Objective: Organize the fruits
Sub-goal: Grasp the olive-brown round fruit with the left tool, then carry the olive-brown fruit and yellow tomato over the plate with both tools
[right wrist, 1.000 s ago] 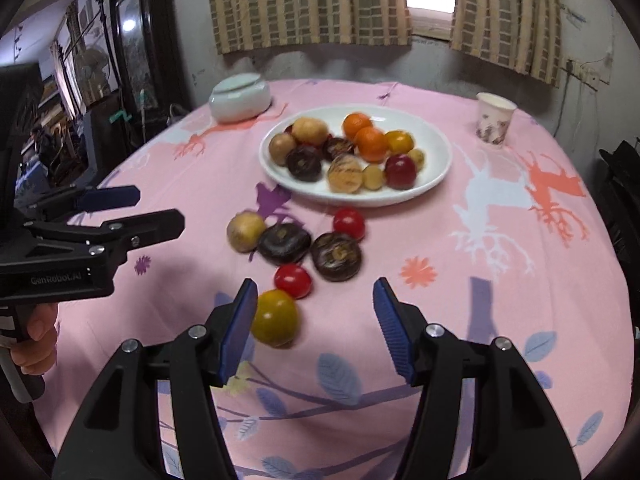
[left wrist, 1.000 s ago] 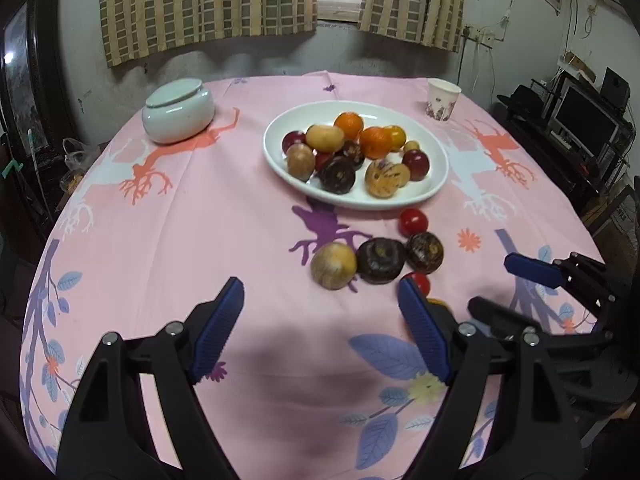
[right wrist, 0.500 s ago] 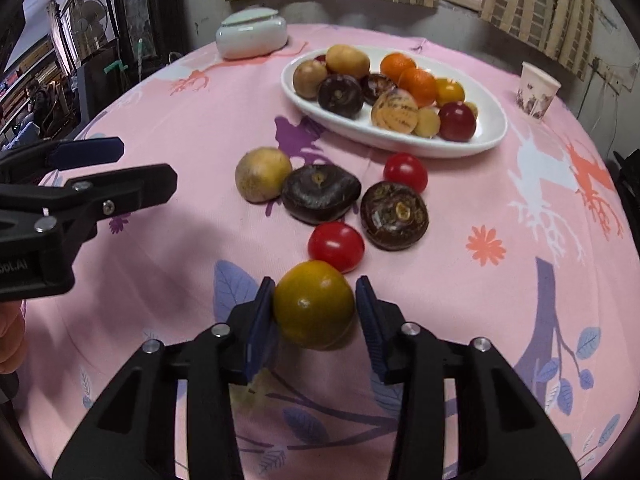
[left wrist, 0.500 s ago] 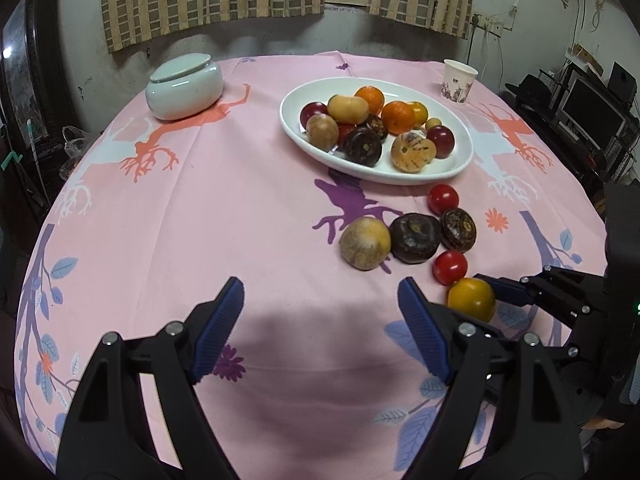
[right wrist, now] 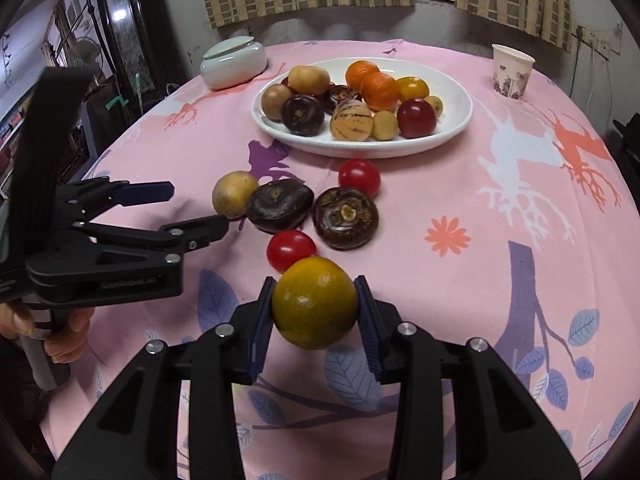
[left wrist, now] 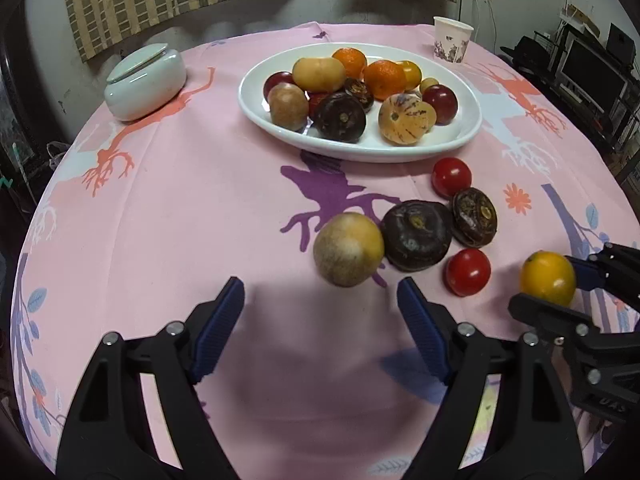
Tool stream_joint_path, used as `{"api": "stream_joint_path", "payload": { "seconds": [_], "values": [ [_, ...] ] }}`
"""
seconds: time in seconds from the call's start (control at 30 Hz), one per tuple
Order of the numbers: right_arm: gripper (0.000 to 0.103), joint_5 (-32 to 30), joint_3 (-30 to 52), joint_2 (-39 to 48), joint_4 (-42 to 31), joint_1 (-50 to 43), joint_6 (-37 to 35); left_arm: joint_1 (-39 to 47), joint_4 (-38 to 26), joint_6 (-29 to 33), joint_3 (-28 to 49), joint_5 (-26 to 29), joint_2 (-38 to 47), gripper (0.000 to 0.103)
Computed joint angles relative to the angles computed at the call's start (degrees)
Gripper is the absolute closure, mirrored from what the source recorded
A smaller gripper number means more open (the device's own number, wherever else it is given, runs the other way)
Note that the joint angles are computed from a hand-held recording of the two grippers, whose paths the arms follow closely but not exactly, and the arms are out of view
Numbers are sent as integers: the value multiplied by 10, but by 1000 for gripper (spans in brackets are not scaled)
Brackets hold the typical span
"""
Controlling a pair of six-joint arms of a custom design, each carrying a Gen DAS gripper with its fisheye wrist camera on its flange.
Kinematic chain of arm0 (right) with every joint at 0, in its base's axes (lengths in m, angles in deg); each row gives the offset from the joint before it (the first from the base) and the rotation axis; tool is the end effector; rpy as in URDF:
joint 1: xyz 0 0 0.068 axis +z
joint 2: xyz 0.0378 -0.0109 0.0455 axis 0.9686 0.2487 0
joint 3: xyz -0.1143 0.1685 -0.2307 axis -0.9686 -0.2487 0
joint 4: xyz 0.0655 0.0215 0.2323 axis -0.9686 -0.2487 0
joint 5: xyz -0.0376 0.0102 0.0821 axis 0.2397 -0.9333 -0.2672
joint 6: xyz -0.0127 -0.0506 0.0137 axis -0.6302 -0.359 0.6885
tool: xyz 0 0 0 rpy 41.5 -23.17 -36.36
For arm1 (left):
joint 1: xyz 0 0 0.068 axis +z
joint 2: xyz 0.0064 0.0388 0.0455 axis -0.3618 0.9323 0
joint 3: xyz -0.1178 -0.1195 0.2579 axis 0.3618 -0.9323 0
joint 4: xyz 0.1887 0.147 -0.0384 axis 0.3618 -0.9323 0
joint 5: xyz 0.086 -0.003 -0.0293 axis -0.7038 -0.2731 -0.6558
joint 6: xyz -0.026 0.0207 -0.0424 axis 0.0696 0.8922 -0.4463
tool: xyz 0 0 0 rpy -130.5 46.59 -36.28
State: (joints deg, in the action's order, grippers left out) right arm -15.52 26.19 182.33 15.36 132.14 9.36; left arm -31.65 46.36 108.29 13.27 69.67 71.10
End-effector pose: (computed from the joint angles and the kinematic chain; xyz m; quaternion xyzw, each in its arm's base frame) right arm 0.2135 0.2919 0.0293 0.1115 0.9426 0.0514 0.3107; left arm 0.3495 -0.0744 0.0333 0.3617 0.8875 -0.0898 0.2710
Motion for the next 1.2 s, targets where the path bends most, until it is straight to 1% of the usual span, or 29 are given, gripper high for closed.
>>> {"api": "stream_joint_path", "payload": {
  "seconds": [0.1,0.23,0.37,0.4,0.43,0.47,0.5,0.6,0.7,0.87,0.97,1.1,1.2],
  "values": [
    [64,4,-10,-9,12,3,-3,-11,1,-2,12,-11,13,23],
    [64,12,-20,-20,22,6,-6,-22,-3,-4,36,-22,35,26],
    [64,4,-27,-18,32,1,-8,-15,-38,-19,71,-1,47,27],
    [64,1,-27,-17,32,-1,-7,-13,-41,-18,75,9,49,33],
    [64,-1,-27,-16,32,-1,-6,-11,-45,-12,76,22,48,51],
    [64,-2,-28,-16,32,-2,-6,-10,-55,-4,78,39,47,57],
    [64,-1,-28,-16,32,-2,-5,-12,-53,0,74,40,44,64],
    [64,3,-29,-17,33,0,-4,-23,-30,-4,58,21,40,64],
    [64,6,-30,-20,35,3,-6,-16,-39,-11,54,25,34,65],
    [64,15,-34,-28,35,8,-8,7,-21,0,12,31,2,65],
    [64,21,-31,-33,27,13,-6,21,-21,14,-11,40,-27,65],
    [64,32,-18,-39,-4,18,-3,33,-12,18,-40,39,-67,65],
    [64,44,-22,-54,-21,19,3,42,-21,17,-51,49,-97,65]
  ]
}}
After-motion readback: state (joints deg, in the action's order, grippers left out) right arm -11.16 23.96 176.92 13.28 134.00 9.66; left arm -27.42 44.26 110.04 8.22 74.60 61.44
